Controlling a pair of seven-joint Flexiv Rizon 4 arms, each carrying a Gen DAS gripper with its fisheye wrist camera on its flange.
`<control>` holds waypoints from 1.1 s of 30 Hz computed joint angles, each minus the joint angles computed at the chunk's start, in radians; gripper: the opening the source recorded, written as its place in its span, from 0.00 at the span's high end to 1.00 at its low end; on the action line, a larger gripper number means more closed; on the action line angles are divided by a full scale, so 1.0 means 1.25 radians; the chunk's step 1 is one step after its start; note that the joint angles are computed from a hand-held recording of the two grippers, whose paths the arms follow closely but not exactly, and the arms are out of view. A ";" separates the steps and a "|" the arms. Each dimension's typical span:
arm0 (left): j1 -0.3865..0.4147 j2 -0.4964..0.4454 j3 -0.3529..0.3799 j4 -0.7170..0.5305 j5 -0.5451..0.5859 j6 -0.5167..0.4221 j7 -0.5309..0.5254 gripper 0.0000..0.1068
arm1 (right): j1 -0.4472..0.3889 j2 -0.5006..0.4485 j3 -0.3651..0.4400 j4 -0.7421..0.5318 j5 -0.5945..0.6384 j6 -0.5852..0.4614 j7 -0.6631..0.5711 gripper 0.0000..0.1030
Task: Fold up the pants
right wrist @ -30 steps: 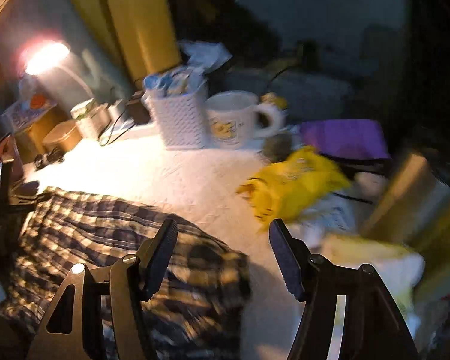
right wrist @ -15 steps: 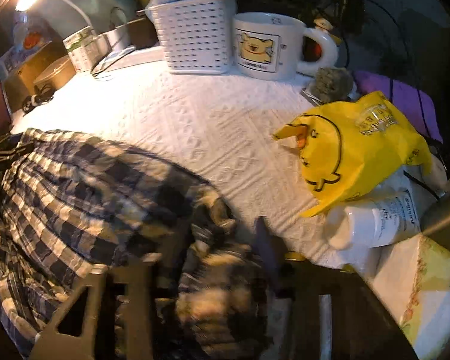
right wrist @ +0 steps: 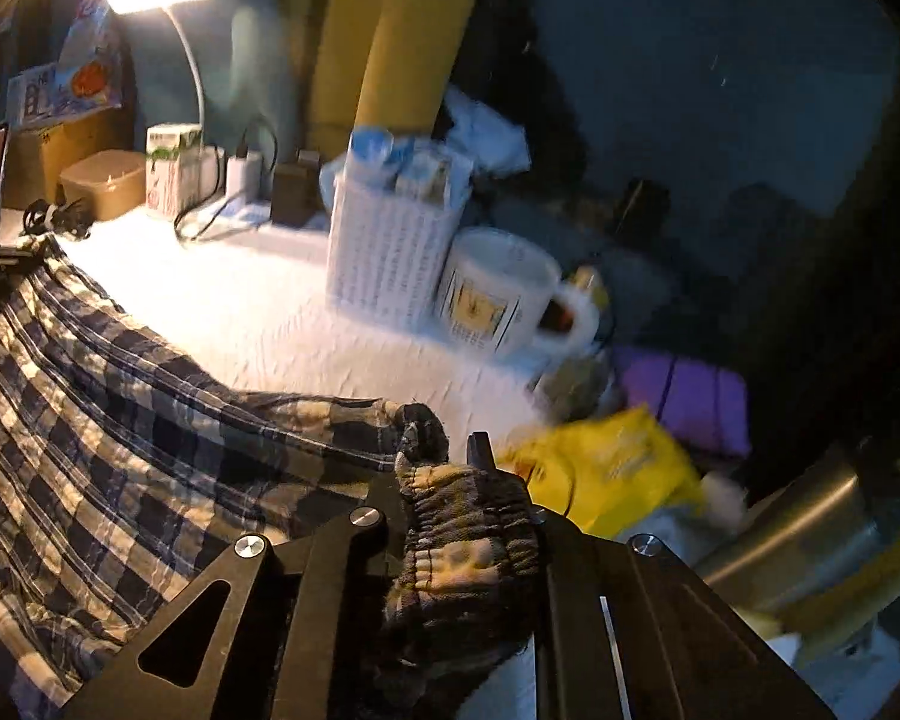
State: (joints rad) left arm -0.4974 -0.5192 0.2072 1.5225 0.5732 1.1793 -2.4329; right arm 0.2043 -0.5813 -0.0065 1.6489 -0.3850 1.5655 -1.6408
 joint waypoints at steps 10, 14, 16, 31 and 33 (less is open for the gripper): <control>0.048 -0.076 0.023 -0.185 0.021 -0.040 0.049 0.96 | 0.031 -0.091 -0.030 -0.179 0.027 0.005 0.100 0.88; 0.077 -0.139 0.023 -0.255 -0.015 -0.050 0.085 0.95 | 0.041 -0.166 -0.029 -0.300 0.024 -0.061 0.139 0.88; 0.088 -0.172 0.020 -0.282 -0.041 -0.059 0.100 0.94 | 0.037 -0.203 -0.015 -0.354 0.023 -0.107 0.144 0.88; 0.062 -0.060 0.079 -0.080 -0.117 0.054 0.043 0.21 | 0.003 -0.186 0.036 -0.359 0.080 -0.217 0.089 0.09; 0.037 -0.017 0.092 -0.028 -0.089 0.073 0.004 0.20 | -0.008 -0.126 0.037 -0.272 0.083 -0.168 0.074 0.09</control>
State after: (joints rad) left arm -0.4517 -0.5409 0.3226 1.4879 0.4622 1.2710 -2.4283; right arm 0.1938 -0.7391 0.0394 1.3087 -0.2817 1.3549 -1.5481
